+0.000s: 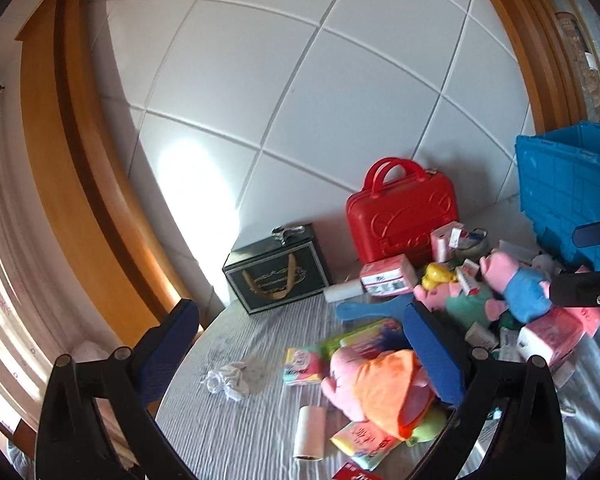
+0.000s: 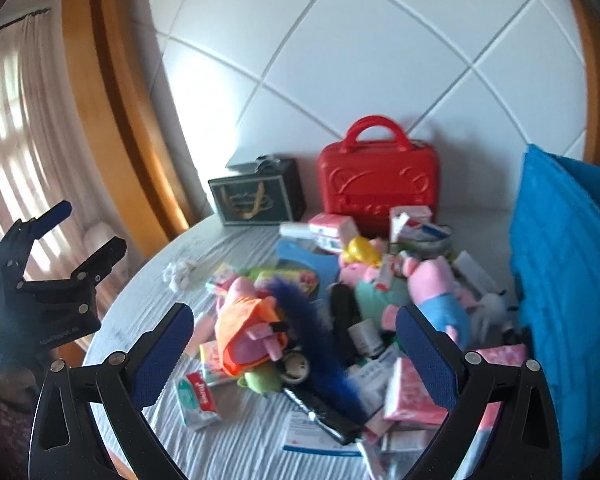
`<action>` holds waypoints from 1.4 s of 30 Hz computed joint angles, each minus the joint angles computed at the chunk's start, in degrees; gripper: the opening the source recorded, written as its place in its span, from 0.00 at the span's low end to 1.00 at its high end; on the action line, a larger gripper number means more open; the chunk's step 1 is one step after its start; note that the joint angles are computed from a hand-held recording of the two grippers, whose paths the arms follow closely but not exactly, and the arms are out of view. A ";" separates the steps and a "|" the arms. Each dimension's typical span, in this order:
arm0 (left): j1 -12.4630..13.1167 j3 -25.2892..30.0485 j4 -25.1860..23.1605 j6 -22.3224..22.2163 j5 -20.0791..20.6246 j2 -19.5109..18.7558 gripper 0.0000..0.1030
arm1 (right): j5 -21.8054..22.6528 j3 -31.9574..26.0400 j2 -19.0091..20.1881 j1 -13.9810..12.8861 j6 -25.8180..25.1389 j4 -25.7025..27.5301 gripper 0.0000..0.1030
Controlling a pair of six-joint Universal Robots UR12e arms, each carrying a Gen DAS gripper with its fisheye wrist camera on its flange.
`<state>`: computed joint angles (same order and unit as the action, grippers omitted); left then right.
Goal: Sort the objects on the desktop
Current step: 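Move both grippers back over the pile, then grasp the pig plush in orange shirt with the right gripper while the left grasps the paper roll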
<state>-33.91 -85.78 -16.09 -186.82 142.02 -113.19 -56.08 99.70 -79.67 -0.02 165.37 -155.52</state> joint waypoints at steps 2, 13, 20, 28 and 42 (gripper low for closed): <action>1.05 -2.48 -3.72 -4.19 0.31 1.39 1.00 | 0.63 -2.44 2.14 1.98 -4.49 4.23 0.99; 5.25 -8.61 -8.97 -11.87 -4.82 3.58 1.00 | -9.52 -17.72 14.70 11.78 -25.82 27.35 0.99; 7.74 -10.34 -6.95 -11.24 -13.66 2.99 1.00 | -10.44 -22.16 18.81 12.23 -30.34 33.81 0.99; 10.37 -11.88 -9.38 -11.54 -22.28 2.62 1.00 | -16.93 -29.00 24.27 14.45 -30.75 43.27 0.99; 15.84 -11.69 -11.60 -12.02 -38.04 -1.80 0.93 | -14.72 -24.42 22.30 12.37 -24.38 37.15 0.79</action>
